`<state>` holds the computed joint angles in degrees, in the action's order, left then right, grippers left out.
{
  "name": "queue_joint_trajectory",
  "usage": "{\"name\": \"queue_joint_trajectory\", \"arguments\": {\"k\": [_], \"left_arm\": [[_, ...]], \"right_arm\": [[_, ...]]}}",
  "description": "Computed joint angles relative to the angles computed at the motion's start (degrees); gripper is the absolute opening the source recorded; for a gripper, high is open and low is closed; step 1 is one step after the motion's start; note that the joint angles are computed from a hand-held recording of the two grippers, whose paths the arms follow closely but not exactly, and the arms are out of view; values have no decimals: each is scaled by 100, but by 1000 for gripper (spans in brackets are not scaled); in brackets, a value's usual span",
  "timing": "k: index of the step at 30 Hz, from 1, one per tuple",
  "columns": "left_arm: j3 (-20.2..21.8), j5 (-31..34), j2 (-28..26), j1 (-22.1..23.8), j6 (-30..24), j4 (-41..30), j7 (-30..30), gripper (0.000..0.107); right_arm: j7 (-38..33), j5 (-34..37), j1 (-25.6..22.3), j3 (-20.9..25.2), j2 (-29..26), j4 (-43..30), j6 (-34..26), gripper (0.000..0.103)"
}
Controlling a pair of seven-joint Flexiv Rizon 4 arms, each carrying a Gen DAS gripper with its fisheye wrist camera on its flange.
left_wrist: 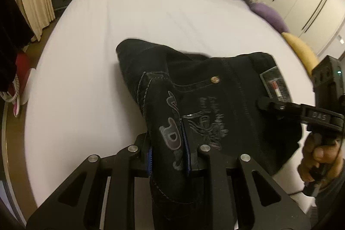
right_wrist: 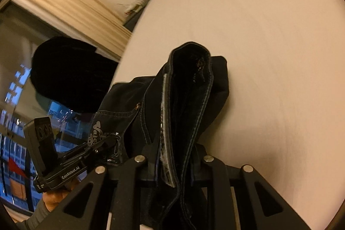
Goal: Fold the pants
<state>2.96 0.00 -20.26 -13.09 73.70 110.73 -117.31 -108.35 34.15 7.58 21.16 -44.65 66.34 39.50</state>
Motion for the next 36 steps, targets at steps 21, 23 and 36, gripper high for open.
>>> {"name": "queue_joint_trajectory", "arguments": {"k": [21, 23, 36], "left_arm": [[541, 778, -152, -508, -32, -161, -899, 51], [647, 1054, -107, -623, -194, -248, -1111, 51], [913, 4679, 1338, -1954, -2319, -851, -4252, 82]], "right_arm": [[-371, 751, -280, 63, 342, 626, 715, 67], [-282, 635, -234, -35, 590, 925, 1077, 76], [-165, -368, 205, -190, 2888, 3510, 4019, 90]]}}
